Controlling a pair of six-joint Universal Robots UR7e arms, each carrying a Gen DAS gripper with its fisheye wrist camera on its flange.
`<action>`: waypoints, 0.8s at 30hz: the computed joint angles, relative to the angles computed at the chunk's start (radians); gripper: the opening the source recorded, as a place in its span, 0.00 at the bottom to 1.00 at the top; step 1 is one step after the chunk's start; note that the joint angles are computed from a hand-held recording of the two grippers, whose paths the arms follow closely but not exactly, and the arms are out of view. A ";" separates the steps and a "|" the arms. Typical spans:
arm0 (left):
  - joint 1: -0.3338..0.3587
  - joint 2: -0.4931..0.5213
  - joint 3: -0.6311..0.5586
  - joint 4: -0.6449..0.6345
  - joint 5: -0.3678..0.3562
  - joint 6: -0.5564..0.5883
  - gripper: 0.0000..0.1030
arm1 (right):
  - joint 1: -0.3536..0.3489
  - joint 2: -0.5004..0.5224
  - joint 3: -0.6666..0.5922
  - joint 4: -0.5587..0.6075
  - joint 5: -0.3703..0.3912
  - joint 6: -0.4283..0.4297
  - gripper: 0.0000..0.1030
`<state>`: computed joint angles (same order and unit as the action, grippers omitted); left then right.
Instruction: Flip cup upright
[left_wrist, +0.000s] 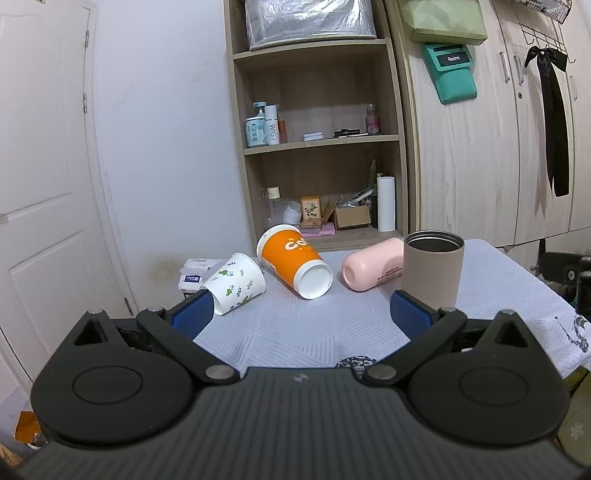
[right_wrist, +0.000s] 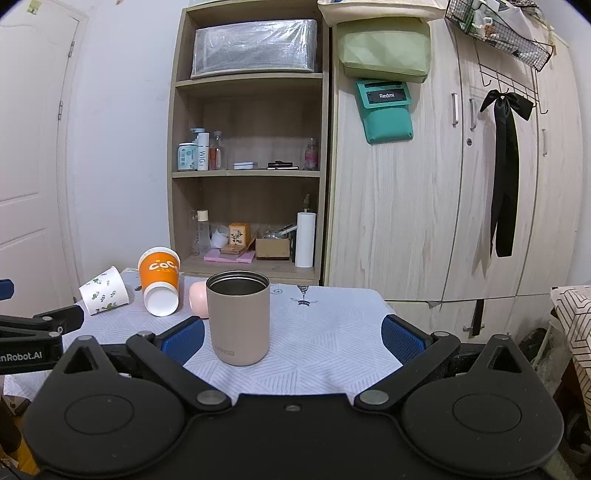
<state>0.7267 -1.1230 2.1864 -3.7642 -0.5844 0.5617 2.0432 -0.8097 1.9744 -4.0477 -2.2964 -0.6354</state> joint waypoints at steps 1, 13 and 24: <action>0.001 0.000 0.000 0.000 0.000 -0.003 1.00 | 0.000 0.000 0.000 0.000 0.000 0.000 1.00; 0.000 0.023 -0.009 -0.034 0.028 0.036 1.00 | -0.001 0.001 -0.002 0.003 -0.006 0.003 1.00; -0.001 0.022 -0.010 -0.027 0.034 0.032 1.00 | -0.001 0.005 -0.004 0.000 -0.010 0.003 1.00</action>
